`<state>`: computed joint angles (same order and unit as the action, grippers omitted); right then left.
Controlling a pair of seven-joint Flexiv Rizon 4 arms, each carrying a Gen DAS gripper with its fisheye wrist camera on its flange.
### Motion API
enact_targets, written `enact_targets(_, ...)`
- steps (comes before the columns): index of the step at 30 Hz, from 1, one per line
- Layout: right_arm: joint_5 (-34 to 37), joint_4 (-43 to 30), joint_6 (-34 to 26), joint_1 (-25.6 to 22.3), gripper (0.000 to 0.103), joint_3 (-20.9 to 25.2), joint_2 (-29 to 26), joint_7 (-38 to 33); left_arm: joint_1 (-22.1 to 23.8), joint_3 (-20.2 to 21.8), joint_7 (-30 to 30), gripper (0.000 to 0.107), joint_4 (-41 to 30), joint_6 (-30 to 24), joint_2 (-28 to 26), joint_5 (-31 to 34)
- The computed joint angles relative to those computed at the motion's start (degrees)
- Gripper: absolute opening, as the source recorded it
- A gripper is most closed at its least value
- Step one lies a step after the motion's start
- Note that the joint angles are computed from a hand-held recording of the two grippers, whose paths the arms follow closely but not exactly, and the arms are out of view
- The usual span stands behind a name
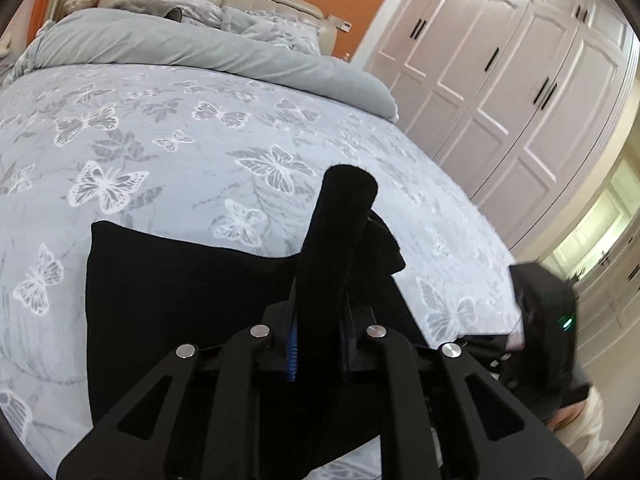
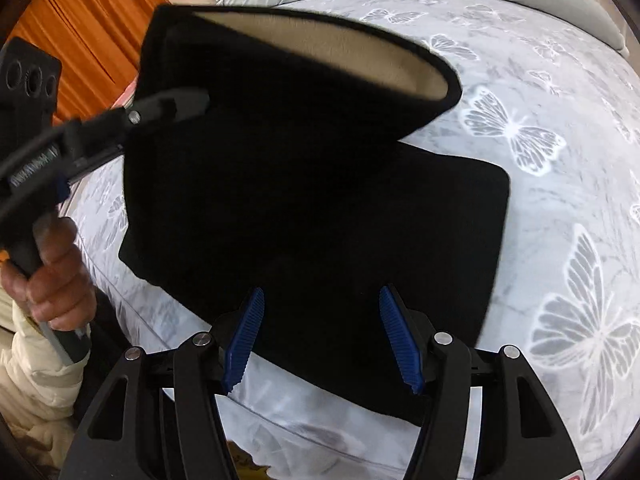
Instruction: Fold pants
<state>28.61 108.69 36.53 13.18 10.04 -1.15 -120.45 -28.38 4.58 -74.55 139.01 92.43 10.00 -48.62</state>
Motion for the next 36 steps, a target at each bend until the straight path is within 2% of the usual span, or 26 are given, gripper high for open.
enact_targets(2,-0.5,2.7,5.1,1.0,0.059,1.4,1.6,-2.7,-3.3,1.9,3.3,0.013,-0.1,1.1,0.7,-4.5)
enact_targets(5,-3.3,9.4,19.0,4.4,0.059,4.5,4.1,-10.7,-1.6,1.6,2.2,0.013,0.5,1.5,3.1,-1.6)
enact_targets(8,-11.9,14.8,29.5,7.9,0.059,6.3,3.0,-11.2,-1.3,2.8,1.1,0.013,0.7,1.0,5.0,0.5)
enact_targets(11,-14.8,15.5,31.6,10.4,0.058,6.6,0.9,-12.4,1.7,2.2,-1.6,0.013,1.0,-0.7,6.4,4.6)
enact_targets(14,-14.3,14.0,33.0,11.6,0.055,6.9,-1.4,-13.0,-0.1,4.1,-1.1,0.013,0.9,-0.3,6.7,4.3)
enact_targets(16,-12.6,10.4,30.0,11.5,0.011,7.4,-4.1,-13.9,-0.2,4.6,-1.0,0.013,1.0,-0.2,7.2,4.7)
enact_targets(17,-13.7,9.9,30.8,11.8,0.010,7.2,-4.9,-11.7,-0.1,4.8,-1.0,0.013,1.1,-0.2,7.4,5.0)
enact_targets(19,-11.0,8.2,28.8,10.7,0.008,8.2,-4.5,-12.6,-0.4,5.4,-0.9,0.013,1.3,-0.1,7.9,5.2)
enact_targets(23,-3.3,7.7,20.0,8.9,0.006,8.7,-0.2,-23.5,-2.7,7.1,0.0,0.013,1.9,0.5,9.1,4.2)
enact_targets(25,-6.0,9.9,22.6,9.4,0.007,8.7,-1.7,-21.9,-2.2,6.6,-0.4,0.013,2.0,-0.2,9.0,5.0)
enact_targets(27,-1.9,7.3,19.9,9.7,0.010,7.3,-2.7,-22.3,-2.0,6.0,-0.5,0.013,1.7,-1.2,8.2,5.5)
enact_targets(28,1.1,4.3,14.6,8.5,0.021,6.4,-2.5,-22.2,-2.6,6.0,0.0,0.013,1.5,-1.6,7.7,4.9)
enact_targets(29,2.5,3.0,12.3,7.7,0.031,5.7,-2.2,-22.0,-3.7,6.1,0.8,0.013,1.2,-1.6,7.0,3.7)
enact_targets(30,3.8,2.2,11.6,6.7,0.048,4.9,-1.6,-21.4,-3.8,5.5,1.1,0.013,1.2,-1.8,6.6,3.4)
enact_targets(33,9.2,-0.8,9.5,2.6,0.049,1.0,0.3,-19.6,-0.1,1.4,-0.5,0.013,1.3,-2.6,6.1,7.7)
enact_targets(36,16.2,-4.9,5.9,-2.1,0.058,-3.3,-0.1,-12.6,-2.2,0.8,0.5,0.016,0.8,-2.7,4.1,7.4)
